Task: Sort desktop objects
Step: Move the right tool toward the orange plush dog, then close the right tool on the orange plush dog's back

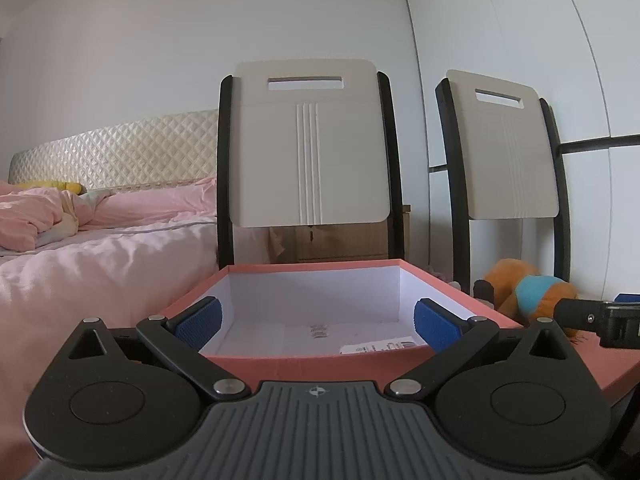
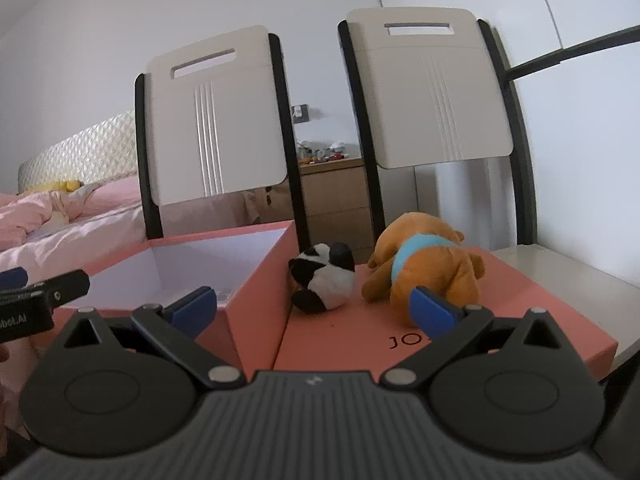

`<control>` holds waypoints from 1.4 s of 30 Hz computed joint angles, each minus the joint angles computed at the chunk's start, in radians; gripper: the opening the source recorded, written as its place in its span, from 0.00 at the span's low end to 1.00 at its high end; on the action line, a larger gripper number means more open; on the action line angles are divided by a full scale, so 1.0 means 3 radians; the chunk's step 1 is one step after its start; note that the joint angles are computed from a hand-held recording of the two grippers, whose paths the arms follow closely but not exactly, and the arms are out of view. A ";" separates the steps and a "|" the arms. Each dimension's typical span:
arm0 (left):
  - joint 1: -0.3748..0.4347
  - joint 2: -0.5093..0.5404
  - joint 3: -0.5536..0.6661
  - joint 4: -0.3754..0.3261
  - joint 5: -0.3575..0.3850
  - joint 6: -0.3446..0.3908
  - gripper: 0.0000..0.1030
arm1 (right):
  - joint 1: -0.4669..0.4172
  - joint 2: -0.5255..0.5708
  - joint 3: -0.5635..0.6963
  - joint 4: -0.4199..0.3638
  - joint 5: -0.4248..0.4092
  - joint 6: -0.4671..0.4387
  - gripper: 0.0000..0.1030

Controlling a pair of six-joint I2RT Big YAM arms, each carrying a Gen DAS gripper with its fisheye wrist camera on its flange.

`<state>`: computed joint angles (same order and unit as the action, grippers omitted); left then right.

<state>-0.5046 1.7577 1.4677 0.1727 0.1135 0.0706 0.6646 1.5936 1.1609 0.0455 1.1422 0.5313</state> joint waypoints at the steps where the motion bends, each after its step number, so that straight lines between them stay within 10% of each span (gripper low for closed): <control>1: 0.0000 -0.0003 -0.0004 0.0004 0.0001 -0.0004 1.00 | -0.0001 -0.0004 0.0004 -0.0019 0.0005 0.0017 1.00; 18: 0.0019 0.0011 0.0037 -0.0073 0.0054 -0.0021 1.00 | -0.0313 -0.0143 0.0128 0.0064 -0.0032 -0.0522 1.00; 32: 0.0021 -0.0006 0.0018 -0.0091 0.0071 -0.0044 1.00 | -0.0962 0.0044 0.0677 -0.1317 -0.0715 0.0426 1.00; 42: 0.0017 0.0016 0.0042 -0.0141 0.0049 -0.0026 1.00 | -0.1239 0.0296 0.0859 -0.1805 -0.0962 0.0442 1.00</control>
<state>-0.4996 1.7627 1.4805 0.1305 0.1281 0.0628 0.2928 1.6823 1.4186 -0.4959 0.8535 0.6638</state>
